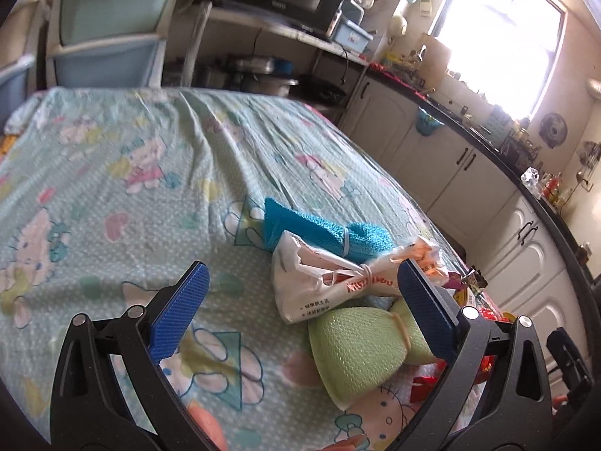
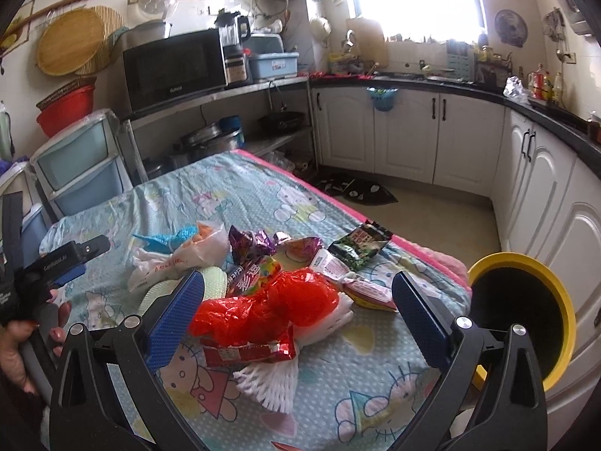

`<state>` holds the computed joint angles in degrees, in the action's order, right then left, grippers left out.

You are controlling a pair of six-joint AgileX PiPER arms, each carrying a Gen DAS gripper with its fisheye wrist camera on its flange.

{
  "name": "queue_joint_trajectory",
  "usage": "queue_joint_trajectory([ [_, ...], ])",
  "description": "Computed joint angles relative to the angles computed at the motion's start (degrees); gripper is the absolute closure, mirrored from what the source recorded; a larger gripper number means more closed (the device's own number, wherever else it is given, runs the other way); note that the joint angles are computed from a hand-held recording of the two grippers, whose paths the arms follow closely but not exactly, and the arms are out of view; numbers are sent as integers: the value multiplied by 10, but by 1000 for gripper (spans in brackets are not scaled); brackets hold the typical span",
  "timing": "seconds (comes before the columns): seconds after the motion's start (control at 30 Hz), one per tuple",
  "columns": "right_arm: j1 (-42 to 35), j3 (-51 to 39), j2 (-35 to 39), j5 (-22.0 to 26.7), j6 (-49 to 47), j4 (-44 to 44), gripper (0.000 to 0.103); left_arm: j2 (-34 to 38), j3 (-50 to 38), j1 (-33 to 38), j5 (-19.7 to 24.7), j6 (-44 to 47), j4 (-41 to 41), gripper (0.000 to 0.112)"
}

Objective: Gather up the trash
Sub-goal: 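Grasp the red plastic bag with the right tool while the left tool grasps the white plastic bag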

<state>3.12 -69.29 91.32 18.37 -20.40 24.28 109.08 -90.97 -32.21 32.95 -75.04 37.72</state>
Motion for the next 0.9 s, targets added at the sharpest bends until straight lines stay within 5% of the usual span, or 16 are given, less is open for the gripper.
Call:
queue_joint_trajectory([
  [0.37,-12,-126,118,92,56,-13,8,75,-54,68,-64,236,-271,20],
  [0.63,-35,-189,178,185,23,61,54,91,-41,99,-99,362,-439,20],
  [0.9,-28,-181,171,176,-11,76,84,99,-46,103,-91,417,-493,51],
])
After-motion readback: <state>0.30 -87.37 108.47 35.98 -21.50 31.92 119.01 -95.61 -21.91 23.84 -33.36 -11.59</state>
